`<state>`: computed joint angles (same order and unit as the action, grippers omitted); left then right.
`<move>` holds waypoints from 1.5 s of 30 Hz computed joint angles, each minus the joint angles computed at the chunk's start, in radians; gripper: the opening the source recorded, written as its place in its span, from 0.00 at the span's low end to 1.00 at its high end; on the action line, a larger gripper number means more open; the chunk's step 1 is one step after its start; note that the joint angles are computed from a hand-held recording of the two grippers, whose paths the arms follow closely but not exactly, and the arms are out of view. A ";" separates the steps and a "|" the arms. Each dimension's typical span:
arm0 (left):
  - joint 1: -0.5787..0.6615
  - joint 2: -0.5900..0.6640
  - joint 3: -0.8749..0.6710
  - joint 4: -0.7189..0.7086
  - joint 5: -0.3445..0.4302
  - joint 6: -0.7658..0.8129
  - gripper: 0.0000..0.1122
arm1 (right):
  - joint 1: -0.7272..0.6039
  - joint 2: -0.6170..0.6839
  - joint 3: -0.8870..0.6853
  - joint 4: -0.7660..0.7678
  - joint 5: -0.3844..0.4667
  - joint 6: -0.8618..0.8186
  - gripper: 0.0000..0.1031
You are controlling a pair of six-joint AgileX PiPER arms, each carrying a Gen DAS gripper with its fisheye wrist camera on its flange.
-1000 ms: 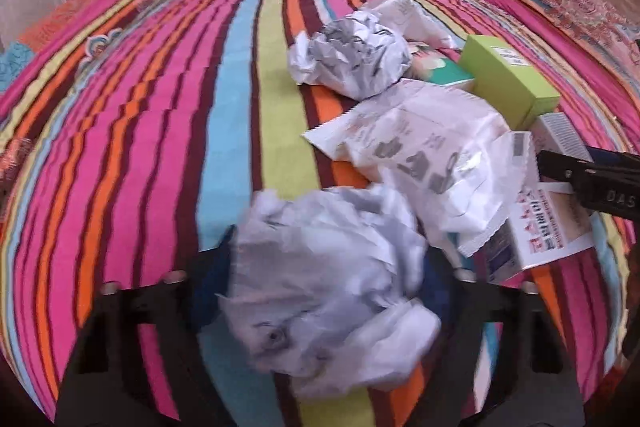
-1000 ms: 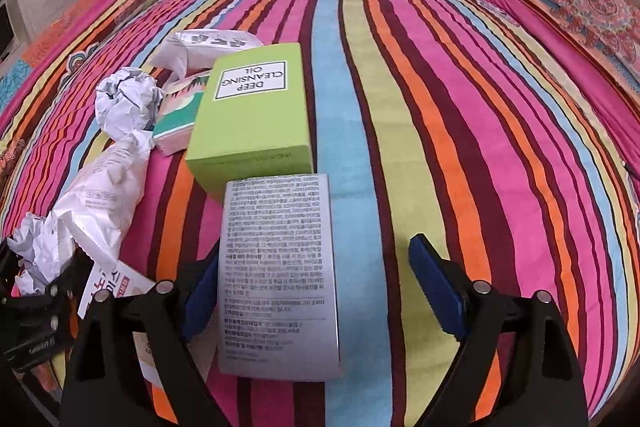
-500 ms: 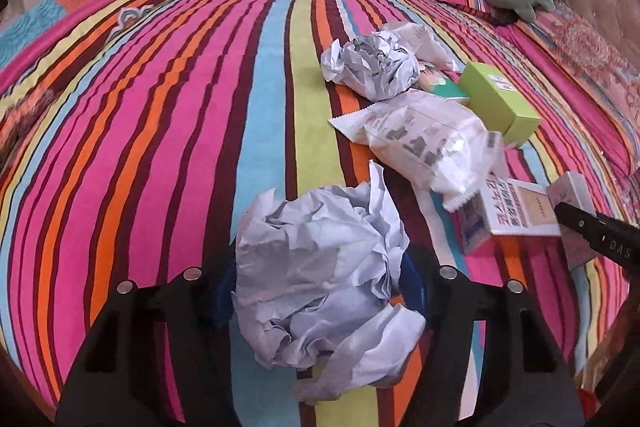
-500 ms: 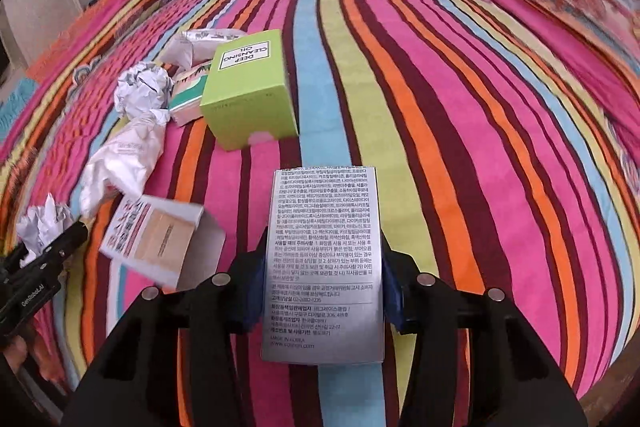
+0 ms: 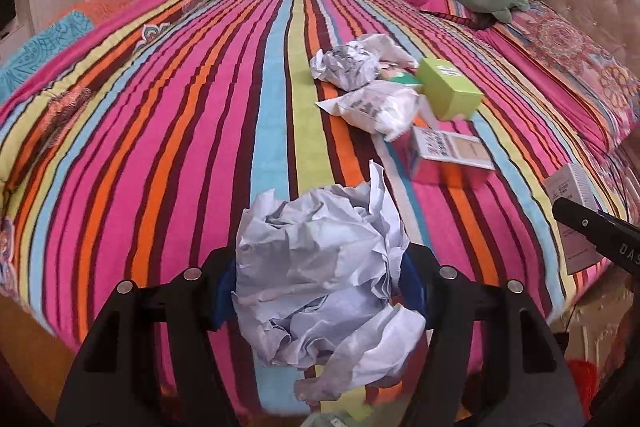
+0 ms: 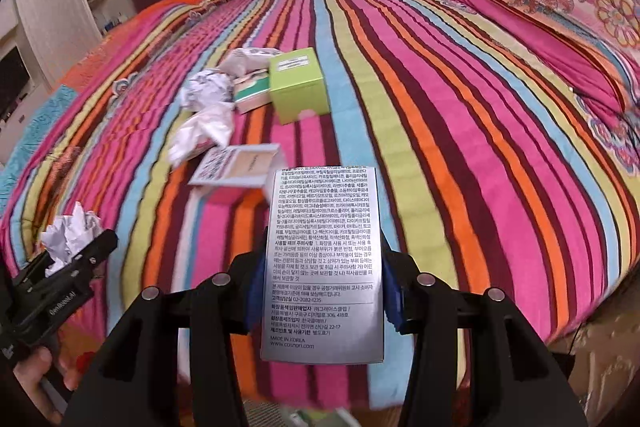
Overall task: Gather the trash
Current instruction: 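Carry the crumpled paper and white box over the wastebasket with both tools, then open both tools to drop the paper and white box into the wastebasket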
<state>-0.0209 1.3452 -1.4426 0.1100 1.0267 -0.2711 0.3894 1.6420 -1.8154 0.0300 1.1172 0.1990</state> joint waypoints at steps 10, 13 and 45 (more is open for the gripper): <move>-0.172 -0.253 0.185 0.095 0.089 -0.103 0.57 | 0.103 -0.270 0.284 -0.034 -0.059 0.109 0.44; -0.238 -0.322 0.247 0.117 0.120 -0.154 0.57 | 0.137 -0.335 0.366 -0.046 -0.066 0.153 0.44; -0.198 -0.099 0.718 -0.398 0.122 0.026 0.57 | -0.116 -0.231 0.945 0.520 0.044 0.087 0.44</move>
